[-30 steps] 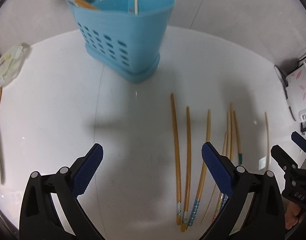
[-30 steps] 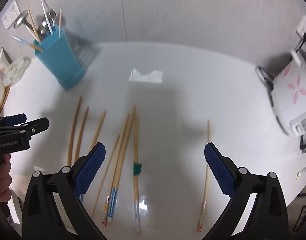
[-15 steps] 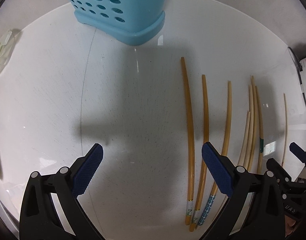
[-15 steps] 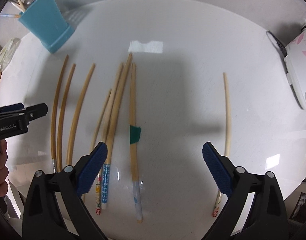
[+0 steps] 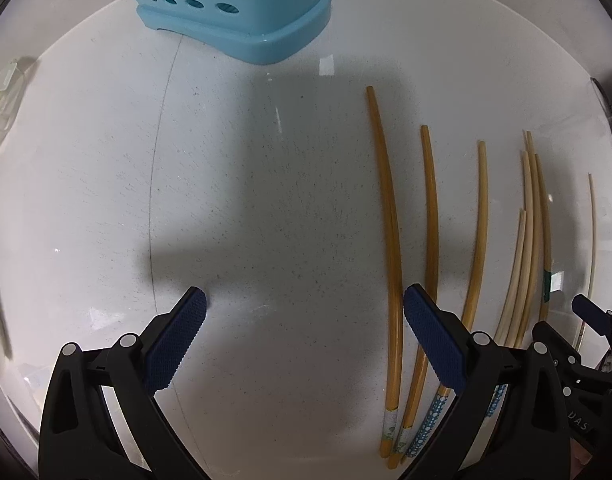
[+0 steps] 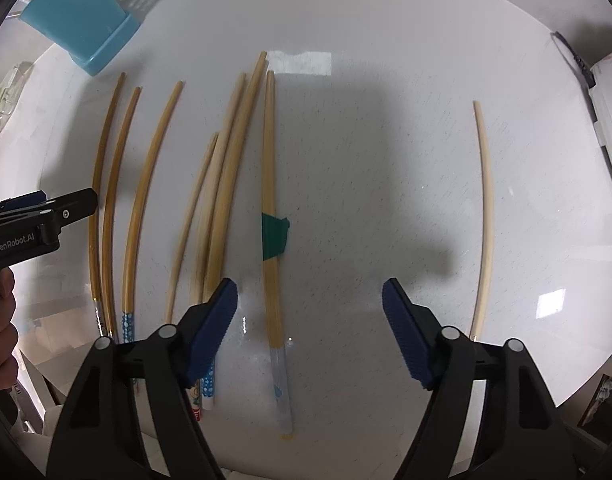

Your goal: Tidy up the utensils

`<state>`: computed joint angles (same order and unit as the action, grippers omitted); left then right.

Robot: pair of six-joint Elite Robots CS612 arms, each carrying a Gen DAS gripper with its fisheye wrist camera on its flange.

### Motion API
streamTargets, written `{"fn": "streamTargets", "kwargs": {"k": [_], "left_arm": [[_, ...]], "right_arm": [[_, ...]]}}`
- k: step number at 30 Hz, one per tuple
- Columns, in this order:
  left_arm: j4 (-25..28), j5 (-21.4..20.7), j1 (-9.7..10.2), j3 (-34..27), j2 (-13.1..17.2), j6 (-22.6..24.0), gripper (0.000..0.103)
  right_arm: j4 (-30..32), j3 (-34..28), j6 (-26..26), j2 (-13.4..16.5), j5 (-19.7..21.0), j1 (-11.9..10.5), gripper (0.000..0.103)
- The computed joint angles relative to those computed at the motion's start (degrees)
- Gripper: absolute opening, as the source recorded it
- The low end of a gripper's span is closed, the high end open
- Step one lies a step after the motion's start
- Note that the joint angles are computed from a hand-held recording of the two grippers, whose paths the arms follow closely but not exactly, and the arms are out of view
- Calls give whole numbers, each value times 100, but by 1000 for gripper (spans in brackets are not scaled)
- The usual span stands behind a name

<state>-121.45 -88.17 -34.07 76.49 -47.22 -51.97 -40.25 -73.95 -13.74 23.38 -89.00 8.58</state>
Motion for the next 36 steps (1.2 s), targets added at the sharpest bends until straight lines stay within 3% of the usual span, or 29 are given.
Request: {"fn": "streamTargets", "kwargs": {"k": [5, 11, 12, 17, 19, 27, 36], "left_arm": [[61, -15, 24, -6, 11, -14, 97], [151, -84, 63, -22, 8, 5, 90], [372, -114, 37, -276, 73, -10, 87], [549, -179, 61, -406, 83, 22, 67], [594, -185, 65, -443, 86, 38, 54], [779, -167, 89, -552, 81, 40, 9], [638, -145, 89, -410, 3, 25, 6]], "right_arm": [[1, 88, 60, -27, -36, 34, 62], [-56, 200, 99, -57, -99, 26, 46], [-53, 220, 101, -68, -101, 30, 41], [51, 313, 107, -136, -132, 66, 23], [83, 375, 127, -166, -145, 84, 10], [95, 471, 337, -199, -223, 165, 7], [57, 319, 267, -129, -146, 57, 6]]}}
